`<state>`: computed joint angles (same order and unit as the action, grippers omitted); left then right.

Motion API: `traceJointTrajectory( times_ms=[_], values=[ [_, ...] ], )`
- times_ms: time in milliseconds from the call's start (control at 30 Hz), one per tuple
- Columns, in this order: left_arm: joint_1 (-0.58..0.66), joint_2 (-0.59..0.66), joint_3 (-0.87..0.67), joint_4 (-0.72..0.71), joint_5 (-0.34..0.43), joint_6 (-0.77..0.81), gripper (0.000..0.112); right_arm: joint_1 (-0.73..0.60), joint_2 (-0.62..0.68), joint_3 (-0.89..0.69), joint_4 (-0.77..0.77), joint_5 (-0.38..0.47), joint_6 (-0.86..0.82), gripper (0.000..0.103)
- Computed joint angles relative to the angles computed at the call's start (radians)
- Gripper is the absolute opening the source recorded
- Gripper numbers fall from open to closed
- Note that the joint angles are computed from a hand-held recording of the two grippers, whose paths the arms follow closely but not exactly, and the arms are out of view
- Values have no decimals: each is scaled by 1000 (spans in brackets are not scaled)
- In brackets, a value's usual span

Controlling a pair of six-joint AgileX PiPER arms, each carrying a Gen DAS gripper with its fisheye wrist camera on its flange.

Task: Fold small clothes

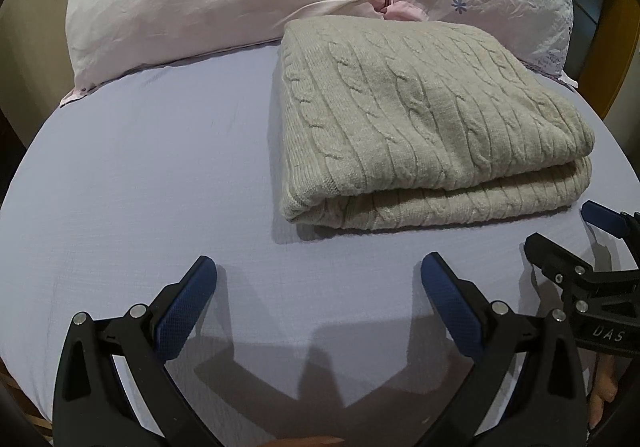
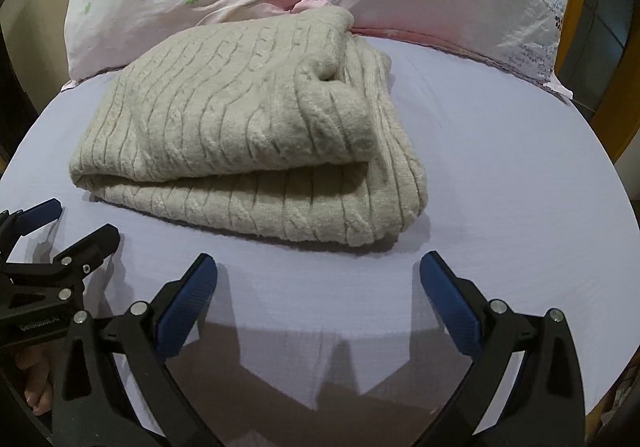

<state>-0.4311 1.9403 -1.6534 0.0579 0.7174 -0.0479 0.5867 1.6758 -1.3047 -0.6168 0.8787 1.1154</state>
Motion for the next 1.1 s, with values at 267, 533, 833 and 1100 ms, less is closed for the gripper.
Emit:
traceJointTrajectory(
  times_ms=[267, 533, 833, 1100],
  values=[
    [0, 0, 1, -2, 0, 2, 102, 4, 5, -3, -9, 0, 10, 101],
    [0, 0, 1, -2, 0, 2, 102, 5, 6, -4, -10, 1, 11, 101],
    [0, -1, 1, 0, 0, -1, 102, 5, 4, -2, -10, 1, 13, 101],
    [-1, 0, 0, 1, 0, -2, 102, 7, 5, -4, -11, 3, 15, 101]
  ],
)
